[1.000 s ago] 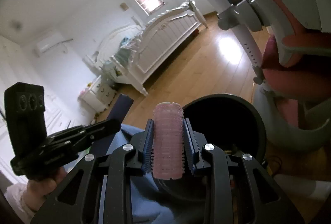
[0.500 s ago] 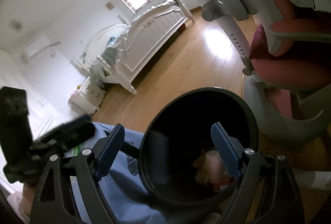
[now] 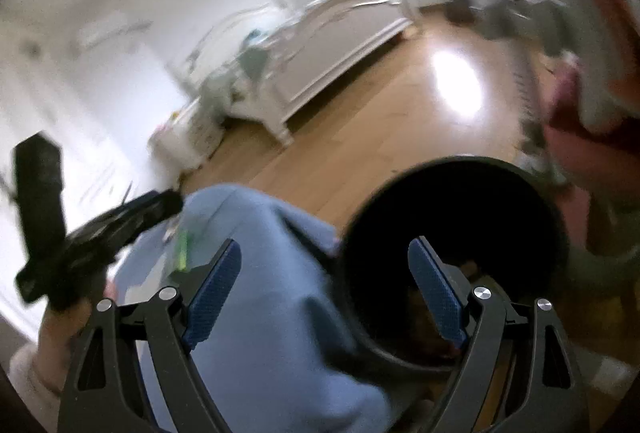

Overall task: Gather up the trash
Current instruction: 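Grasp the battery card with the left tool while the right tool grasps the green gum pack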

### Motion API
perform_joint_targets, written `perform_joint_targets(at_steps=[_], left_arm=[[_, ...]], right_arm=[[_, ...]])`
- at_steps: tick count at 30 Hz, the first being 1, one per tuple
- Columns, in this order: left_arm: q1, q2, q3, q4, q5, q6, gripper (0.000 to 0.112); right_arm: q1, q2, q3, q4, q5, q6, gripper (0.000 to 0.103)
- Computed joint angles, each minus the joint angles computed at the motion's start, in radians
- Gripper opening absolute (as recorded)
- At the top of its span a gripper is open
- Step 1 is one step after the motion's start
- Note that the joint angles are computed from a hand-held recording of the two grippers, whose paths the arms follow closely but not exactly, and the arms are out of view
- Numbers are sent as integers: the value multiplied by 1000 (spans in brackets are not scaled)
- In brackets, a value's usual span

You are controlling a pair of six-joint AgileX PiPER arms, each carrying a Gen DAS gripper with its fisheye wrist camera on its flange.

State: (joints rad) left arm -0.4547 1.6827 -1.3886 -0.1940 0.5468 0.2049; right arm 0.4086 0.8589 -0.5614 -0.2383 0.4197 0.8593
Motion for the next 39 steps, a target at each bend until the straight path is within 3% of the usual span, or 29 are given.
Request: perform_joint_targets(at_steps=[3,6,14,17,19,23,24,26,32,36,39], left_arm=[[115,25,-11,56,5,-73,95],[214,91,-62,140,37,-179,95],[280,262,-239,171,145,-211,95],[253,290,-272,244,176,-255,96],[258,298,-286,215,182,-209,96],[255,300,-285,236,175,-176,89],[259,291,-264,239,154,-169,85],[275,261,-212,238,108,-143,64],[374,197,-116,-59,86,186,63],[414,108,-18,-229,64,301,63],[411,13,42,-351,69,390,63]], right_arm=[[168,141,-111,-210,30,187,84],[263,297,-241,-263,47,198,81],[327,669,-595,-73,150,-132,80],[330,772,-686,-35,192,-195,80],[332,827,-739,-41,221,-201,80],[326,917,-826,-40,275,-230,55],[338,923,-826,-84,278,-205,51],[340,926,-829,-95,279,-201,34],[257,790,-641,127,87,-304,32],[233,630,-466,155,-38,-275,32],[221,488,-351,61,-85,-145,32]])
